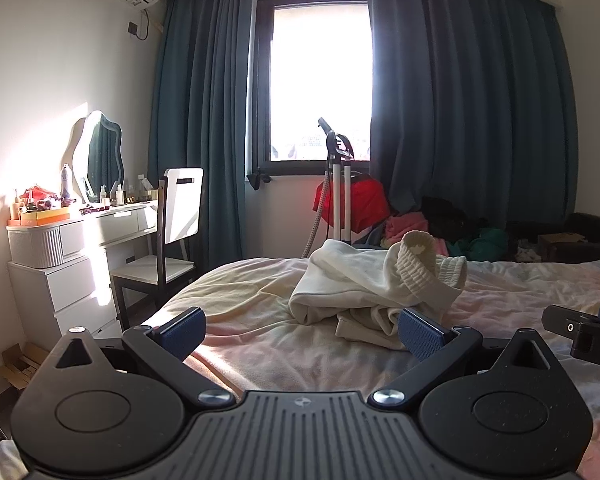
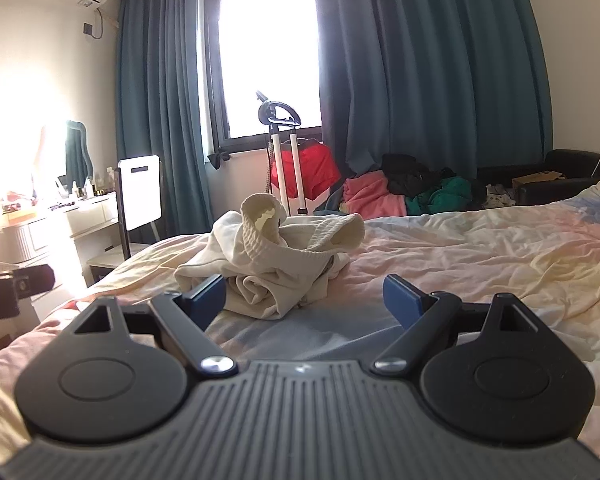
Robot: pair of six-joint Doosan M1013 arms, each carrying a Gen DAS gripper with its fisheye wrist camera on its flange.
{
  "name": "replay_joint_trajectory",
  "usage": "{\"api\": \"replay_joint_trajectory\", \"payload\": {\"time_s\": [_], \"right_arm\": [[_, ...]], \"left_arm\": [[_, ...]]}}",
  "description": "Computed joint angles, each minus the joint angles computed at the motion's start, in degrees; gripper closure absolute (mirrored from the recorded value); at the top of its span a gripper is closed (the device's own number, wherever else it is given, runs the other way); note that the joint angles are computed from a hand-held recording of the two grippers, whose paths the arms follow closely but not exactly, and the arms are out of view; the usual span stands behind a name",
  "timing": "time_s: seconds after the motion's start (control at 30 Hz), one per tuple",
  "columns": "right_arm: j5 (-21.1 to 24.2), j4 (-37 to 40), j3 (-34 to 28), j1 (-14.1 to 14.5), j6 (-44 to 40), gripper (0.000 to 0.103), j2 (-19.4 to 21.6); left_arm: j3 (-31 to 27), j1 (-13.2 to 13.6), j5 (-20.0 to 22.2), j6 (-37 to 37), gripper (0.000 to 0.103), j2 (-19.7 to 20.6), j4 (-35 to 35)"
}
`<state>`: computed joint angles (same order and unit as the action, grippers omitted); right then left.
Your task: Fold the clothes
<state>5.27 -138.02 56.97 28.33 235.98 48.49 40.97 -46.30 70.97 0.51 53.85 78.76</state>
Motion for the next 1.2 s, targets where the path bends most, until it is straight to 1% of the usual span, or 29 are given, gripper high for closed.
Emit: {"api": "replay_joint_trajectory", "payload": {"time_s": [0.13, 0.2, 0.33, 0.43, 0.5, 0.57, 0.63, 0.7, 0.83, 1.0, 1.13, 1.2], "right_arm": [[0.3, -1.5, 0.5, 0.1, 2.4, 0.016, -0.4], [-0.4, 1.9, 0.2, 0.1, -0.5, 0.016, -0.2], [-0.2, -2.3, 0.1, 0.0, 3.5, 0.016, 0.0], [0.0, -2.8, 0.3, -0.1, 4.5, 0.016, -0.2], [0.1, -2.8, 0.4, -0.1, 4.8, 0.016, -0.3], [0.0, -4.4, 0.4, -0.2, 6.7, 0.016, -0.3], [-0.1, -2.8, 0.4, -0.1, 5.0, 0.016, -0.3], [-0.1, -3.0, 0.5, -0.1, 5.1, 0.016, -0.3], [0.1, -1.2, 0.4, 0.1, 2.4, 0.016, -0.4], [0.0, -0.4, 0.3, 0.1, 1.7, 0.016, -0.3], [0.4, -3.1, 0.5, 0.1, 4.7, 0.016, -0.4], [0.4, -2.5, 0.5, 0.1, 3.9, 0.016, -0.4]], "left_arm": [[0.8, 0.0, -0.5, -0.5, 0.0, -0.5, -0.3], [0.4, 0.3, -0.7, 0.2, 0.0, -0.4, -1.9], [-1.6, 0.5, -0.4, 2.5, 0.0, 0.6, -2.9], [-0.2, 0.2, 0.0, 0.8, 0.0, -0.1, -2.3], [-0.2, 0.2, 0.1, 0.3, 0.0, -0.1, -2.3], [-0.5, 0.2, 0.3, 0.4, 0.0, 0.0, -2.5], [-0.5, 0.2, 0.3, 0.4, 0.0, 0.0, -2.7], [-0.5, 0.3, 0.4, 0.2, 0.0, 0.0, -2.6], [-0.3, 0.3, 0.0, -0.1, 0.0, 0.0, -2.6], [-0.8, 0.4, 0.0, 0.4, 0.0, 0.3, -3.0], [-1.0, 0.3, 0.2, 0.8, 0.0, 0.5, -2.6], [-0.7, 0.3, -0.2, 0.4, 0.0, 0.4, -2.6]]}}
